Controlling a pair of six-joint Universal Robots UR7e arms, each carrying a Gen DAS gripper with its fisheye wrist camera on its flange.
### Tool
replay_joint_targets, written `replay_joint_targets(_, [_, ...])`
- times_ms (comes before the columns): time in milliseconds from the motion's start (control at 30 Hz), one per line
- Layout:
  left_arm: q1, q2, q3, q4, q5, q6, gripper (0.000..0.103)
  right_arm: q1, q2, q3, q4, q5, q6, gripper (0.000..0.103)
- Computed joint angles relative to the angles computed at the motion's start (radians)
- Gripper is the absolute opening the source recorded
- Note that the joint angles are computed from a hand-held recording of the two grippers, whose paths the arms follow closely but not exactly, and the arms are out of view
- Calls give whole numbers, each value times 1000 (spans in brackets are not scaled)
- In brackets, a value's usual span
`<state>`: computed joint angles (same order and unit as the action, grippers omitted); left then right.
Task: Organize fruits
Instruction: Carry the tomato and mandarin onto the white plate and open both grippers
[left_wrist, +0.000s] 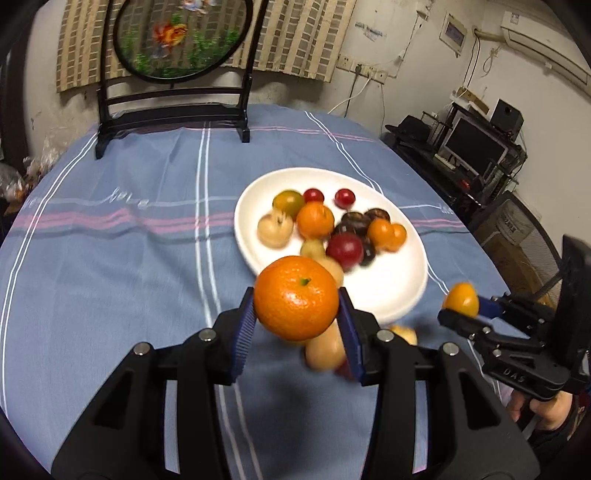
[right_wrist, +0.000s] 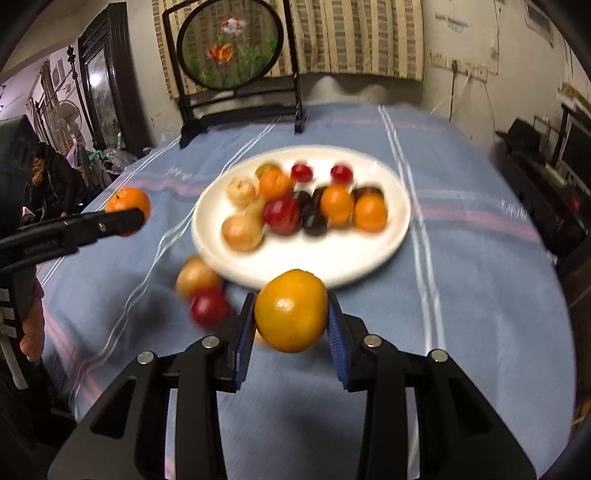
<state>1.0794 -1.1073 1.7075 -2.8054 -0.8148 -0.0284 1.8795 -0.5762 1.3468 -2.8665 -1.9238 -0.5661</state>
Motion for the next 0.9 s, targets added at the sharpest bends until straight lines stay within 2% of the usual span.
replay_joint_targets(167, [46, 131, -252, 177, -31, -4, 44, 5, 129, -257, 135, -24, 4, 37])
replay_joint_targets(233, [60, 188, -344, 233, -10, -12, 44, 9, 178, -345, 176, -29, -4, 37])
replay_joint_targets(400, [88, 249, -436, 300, -16, -36, 44, 7, 293, -546, 320, -42, -4, 37])
replay_joint_targets(533, [105, 284, -490, 343, -18, -45, 45, 8, 352, -649, 371, -50, -12, 37])
replay_joint_targets(600, [109, 292, -505, 349, -18, -51, 46, 12, 385, -710, 412, -83, -4, 41])
replay_joint_targets(667, [107, 283, -494, 321, -23, -42, 67, 17, 387, -699, 360, -111, -18, 57])
replay_joint_targets(733, [94, 255, -450, 260, -12, -19, 74, 23, 355, -635, 287, -132, -43, 58])
replay_joint_targets(800, [80, 218, -399, 211, -5, -2, 75, 26, 297, -544, 235, -122, -47, 58])
replay_joint_targets(900, [52, 133, -269, 118, -3, 7, 83, 30, 167, -336, 146, -86, -45, 63])
